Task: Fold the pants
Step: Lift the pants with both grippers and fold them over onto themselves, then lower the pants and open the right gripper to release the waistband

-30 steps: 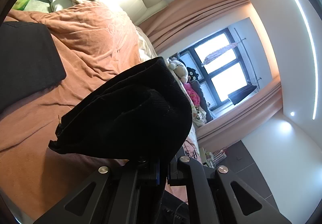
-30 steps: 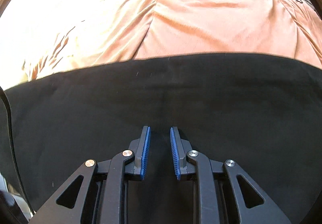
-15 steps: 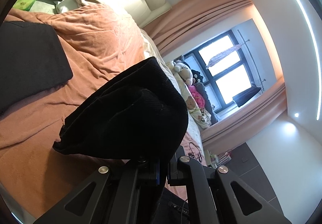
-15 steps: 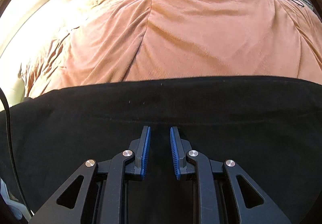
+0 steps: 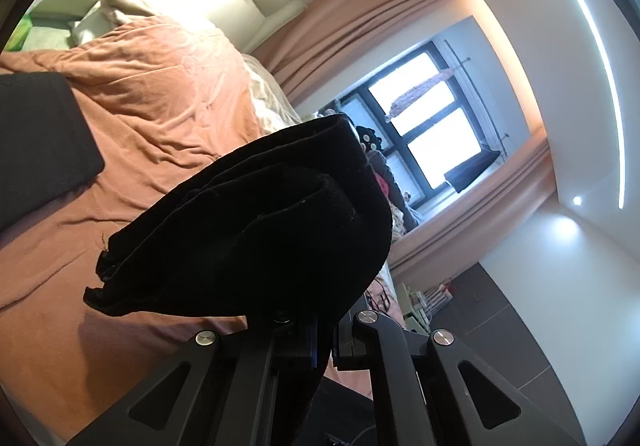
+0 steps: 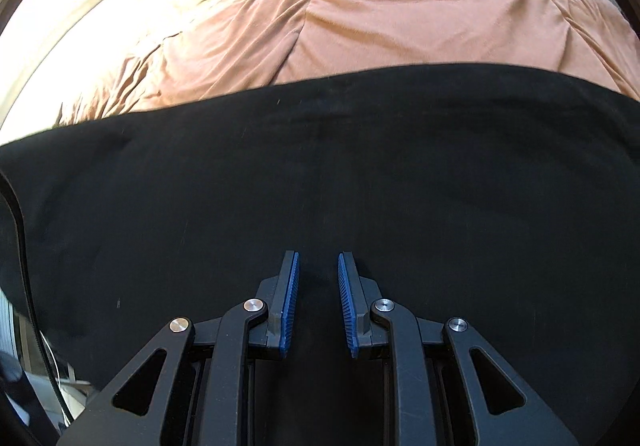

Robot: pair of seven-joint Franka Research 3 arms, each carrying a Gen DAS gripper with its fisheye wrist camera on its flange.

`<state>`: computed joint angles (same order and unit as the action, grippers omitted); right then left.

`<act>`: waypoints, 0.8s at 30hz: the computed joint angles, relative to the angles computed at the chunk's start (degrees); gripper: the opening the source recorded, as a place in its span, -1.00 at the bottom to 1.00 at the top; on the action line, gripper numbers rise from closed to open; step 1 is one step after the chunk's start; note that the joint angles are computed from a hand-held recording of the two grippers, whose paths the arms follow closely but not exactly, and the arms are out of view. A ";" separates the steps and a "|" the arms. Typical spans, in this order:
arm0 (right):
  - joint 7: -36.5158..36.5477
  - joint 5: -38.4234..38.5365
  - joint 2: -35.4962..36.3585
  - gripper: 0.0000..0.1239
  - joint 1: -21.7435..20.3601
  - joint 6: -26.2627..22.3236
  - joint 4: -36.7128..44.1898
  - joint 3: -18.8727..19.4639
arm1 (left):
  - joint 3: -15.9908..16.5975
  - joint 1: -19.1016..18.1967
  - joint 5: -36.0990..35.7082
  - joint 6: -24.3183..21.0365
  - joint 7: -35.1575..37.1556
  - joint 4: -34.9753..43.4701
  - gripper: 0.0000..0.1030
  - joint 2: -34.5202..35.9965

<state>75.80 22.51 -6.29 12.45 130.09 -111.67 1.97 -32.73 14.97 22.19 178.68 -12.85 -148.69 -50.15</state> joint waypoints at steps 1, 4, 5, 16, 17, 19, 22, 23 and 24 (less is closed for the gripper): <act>-0.01 0.00 -0.53 -0.72 -0.03 -0.25 -0.42 -0.04 | 0.00 -0.09 0.07 0.00 0.12 0.40 -0.93 0.27; -0.81 0.36 -3.10 -0.72 -0.15 -0.77 -2.67 -0.32 | -0.16 -0.05 0.63 0.25 1.16 2.80 -0.93 2.25; -0.96 0.56 -3.82 -0.72 -0.17 -1.08 -3.11 -0.41 | -0.28 0.05 0.83 0.49 1.48 3.52 -0.93 2.78; -6.38 5.05 -13.12 -0.72 -1.21 -0.24 -6.91 -3.04 | -3.09 2.03 3.62 1.53 7.20 16.46 -0.93 11.78; -6.90 5.52 -14.11 -0.72 -1.41 -0.12 -7.25 -3.43 | -3.50 2.22 3.96 1.54 7.71 17.85 -0.93 12.81; -7.78 6.15 -16.39 -0.72 -1.90 0.18 -8.45 -4.09 | -4.22 2.44 4.78 1.41 8.86 20.68 -0.93 15.00; -8.75 5.91 -19.57 -0.72 -2.95 0.80 -10.28 -4.74 | -6.30 3.34 6.37 0.90 10.17 25.95 -0.93 19.12; -8.97 5.92 -20.69 -0.72 -3.31 0.88 -10.92 -5.09 | -6.77 3.49 6.98 0.89 10.44 27.33 -0.93 20.33; -9.11 5.99 -21.49 -0.72 -3.63 0.79 -11.32 -5.45 | -7.47 3.79 7.63 0.77 10.55 28.82 -0.93 21.50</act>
<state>66.70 28.51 -27.78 8.81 130.88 -122.99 -3.47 -40.21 18.75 29.82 179.46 -2.30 -119.87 -28.65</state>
